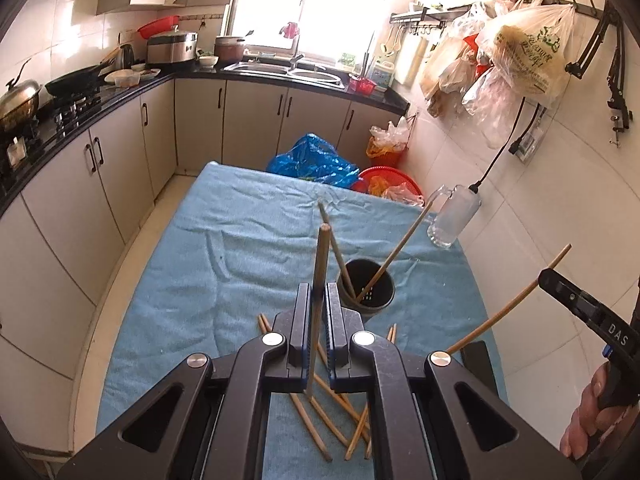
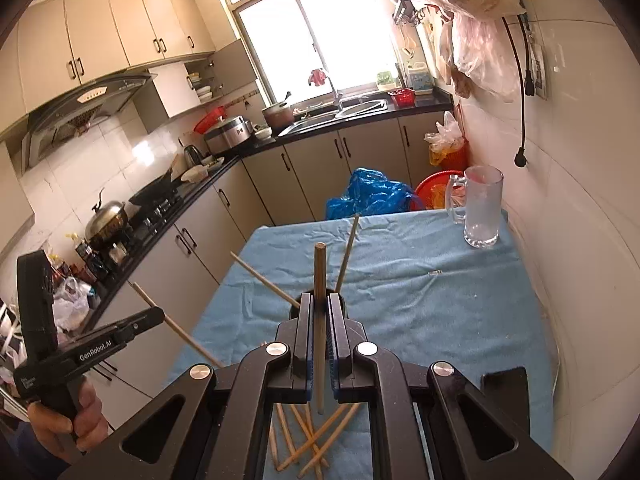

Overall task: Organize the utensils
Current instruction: 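Lift the chopsticks upright and carry both grippers over the black holder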

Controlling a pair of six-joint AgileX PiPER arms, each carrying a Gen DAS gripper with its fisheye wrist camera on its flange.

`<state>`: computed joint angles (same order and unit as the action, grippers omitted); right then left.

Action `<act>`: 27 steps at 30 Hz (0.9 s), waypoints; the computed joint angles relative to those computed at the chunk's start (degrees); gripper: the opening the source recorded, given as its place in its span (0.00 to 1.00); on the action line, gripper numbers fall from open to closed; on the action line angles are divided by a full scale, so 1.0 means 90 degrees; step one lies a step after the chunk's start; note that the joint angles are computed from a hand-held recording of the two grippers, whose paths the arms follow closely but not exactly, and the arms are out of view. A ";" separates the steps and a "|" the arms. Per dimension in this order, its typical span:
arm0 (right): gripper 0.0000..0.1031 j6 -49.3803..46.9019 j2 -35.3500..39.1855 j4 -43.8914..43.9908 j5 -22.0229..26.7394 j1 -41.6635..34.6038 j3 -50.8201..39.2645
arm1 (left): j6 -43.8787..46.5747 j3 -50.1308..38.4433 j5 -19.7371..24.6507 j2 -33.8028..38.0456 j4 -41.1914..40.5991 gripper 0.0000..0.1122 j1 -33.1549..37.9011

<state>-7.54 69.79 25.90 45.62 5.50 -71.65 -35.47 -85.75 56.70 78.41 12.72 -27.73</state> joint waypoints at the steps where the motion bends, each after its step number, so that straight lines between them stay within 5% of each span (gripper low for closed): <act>1: 0.06 0.0010 0.0038 -0.0006 0.0013 -0.0018 -0.0078 | 0.0049 -0.0124 0.0040 0.0044 0.0006 0.05 -0.0002; 11: 0.06 0.0219 0.0622 -0.0115 0.0134 -0.0044 -0.1069 | 0.0579 -0.1488 0.0396 0.0621 -0.0118 0.05 0.0110; 27: 0.06 0.1068 0.2147 -0.0507 0.0262 -0.0047 -0.2933 | 0.1372 -0.4880 0.1357 0.2687 -0.1151 0.05 0.0584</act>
